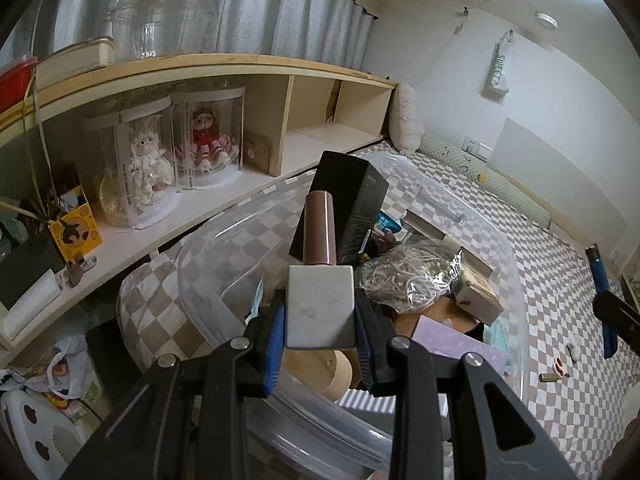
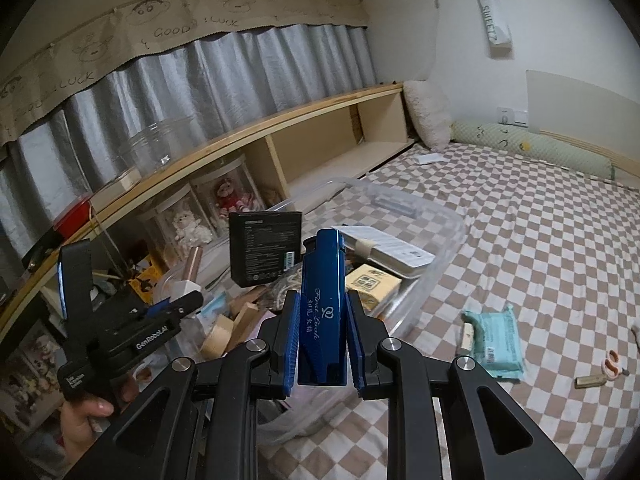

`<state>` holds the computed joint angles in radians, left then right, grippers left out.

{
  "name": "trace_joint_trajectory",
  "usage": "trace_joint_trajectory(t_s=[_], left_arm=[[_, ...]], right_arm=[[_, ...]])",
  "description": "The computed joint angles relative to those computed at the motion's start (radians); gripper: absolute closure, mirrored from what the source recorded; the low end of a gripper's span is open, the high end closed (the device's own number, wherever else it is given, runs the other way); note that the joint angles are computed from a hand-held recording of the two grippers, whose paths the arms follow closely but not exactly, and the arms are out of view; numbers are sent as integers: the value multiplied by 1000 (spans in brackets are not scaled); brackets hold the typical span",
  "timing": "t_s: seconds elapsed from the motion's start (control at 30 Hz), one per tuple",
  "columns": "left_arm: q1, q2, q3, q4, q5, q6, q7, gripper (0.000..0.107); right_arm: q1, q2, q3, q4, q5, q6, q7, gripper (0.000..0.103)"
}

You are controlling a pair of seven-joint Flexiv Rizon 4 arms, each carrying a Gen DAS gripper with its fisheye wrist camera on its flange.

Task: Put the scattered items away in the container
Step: 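Carry the blue lighter and white cube in both grippers over the clear box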

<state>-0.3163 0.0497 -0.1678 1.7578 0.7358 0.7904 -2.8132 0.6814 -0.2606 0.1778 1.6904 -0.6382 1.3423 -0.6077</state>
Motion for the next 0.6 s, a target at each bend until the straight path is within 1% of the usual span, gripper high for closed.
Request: trace_joint_trajectory(t_s=[0.17, 0.3, 0.4, 0.47, 0.53, 0.6], left_arm=[[-1, 7, -7, -6, 25, -32, -20, 74], [4, 14, -5, 1, 24, -22, -28, 72], [5, 13, -10, 0, 30, -16, -27, 64], [3, 10, -14, -5, 39, -16, -25, 54], [0, 8, -19, -11, 56, -25, -30, 48], [-2, 12, -20, -14, 74, -37, -46, 45]], right_arm=[[3, -31, 32, -51, 57, -21, -74, 80], [18, -54, 44, -91, 95, -33, -128, 80], [19, -79, 72, -131, 158, -43, -191, 80], [22, -95, 87, -156, 198, -52, -230, 80], [30, -108, 92, -179, 225, -66, -261, 80], [40, -119, 94, -199, 246, -79, -287, 80]])
